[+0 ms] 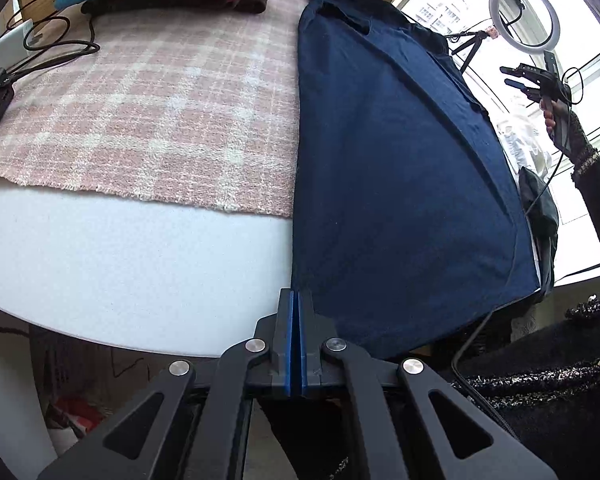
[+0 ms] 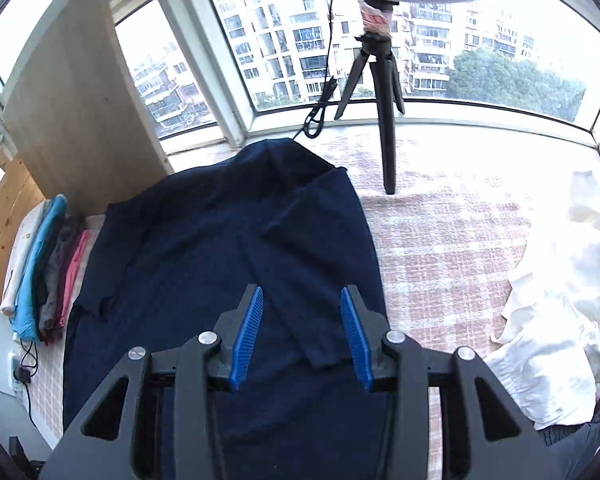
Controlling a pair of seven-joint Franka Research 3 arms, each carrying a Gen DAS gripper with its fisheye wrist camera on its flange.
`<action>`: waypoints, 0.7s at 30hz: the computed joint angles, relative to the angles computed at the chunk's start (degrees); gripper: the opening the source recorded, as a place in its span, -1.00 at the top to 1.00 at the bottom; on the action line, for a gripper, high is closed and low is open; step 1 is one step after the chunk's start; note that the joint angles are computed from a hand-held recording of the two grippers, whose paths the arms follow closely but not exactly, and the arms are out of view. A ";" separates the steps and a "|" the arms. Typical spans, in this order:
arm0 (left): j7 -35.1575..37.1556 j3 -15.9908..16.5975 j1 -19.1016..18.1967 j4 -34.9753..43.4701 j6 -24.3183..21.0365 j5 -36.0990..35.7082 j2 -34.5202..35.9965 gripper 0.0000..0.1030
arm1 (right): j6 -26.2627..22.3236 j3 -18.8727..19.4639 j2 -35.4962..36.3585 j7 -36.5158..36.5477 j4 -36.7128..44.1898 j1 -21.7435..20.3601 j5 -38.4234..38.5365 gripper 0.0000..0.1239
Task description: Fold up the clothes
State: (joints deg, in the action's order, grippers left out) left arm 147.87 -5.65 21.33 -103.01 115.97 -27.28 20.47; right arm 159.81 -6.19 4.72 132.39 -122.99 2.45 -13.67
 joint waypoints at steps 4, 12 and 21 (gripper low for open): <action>-5.68 1.87 -2.09 -3.64 8.25 5.75 -2.95 0.87 | 1.21 -0.05 6.24 -10.68 3.99 -3.80 10.14 0.35; -15.96 1.94 -4.10 -6.92 14.70 10.22 -7.41 0.82 | 0.27 -1.33 19.77 -24.85 17.02 -5.62 16.88 0.34; -18.56 -0.71 -8.23 -8.69 18.37 7.72 -8.70 0.78 | 5.24 5.92 23.39 -44.76 20.37 -11.51 29.75 0.86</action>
State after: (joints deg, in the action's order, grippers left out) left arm 129.30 -6.36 13.09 -111.70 134.34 -19.57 11.77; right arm 165.05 -0.27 28.11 87.63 -102.61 -9.06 16.09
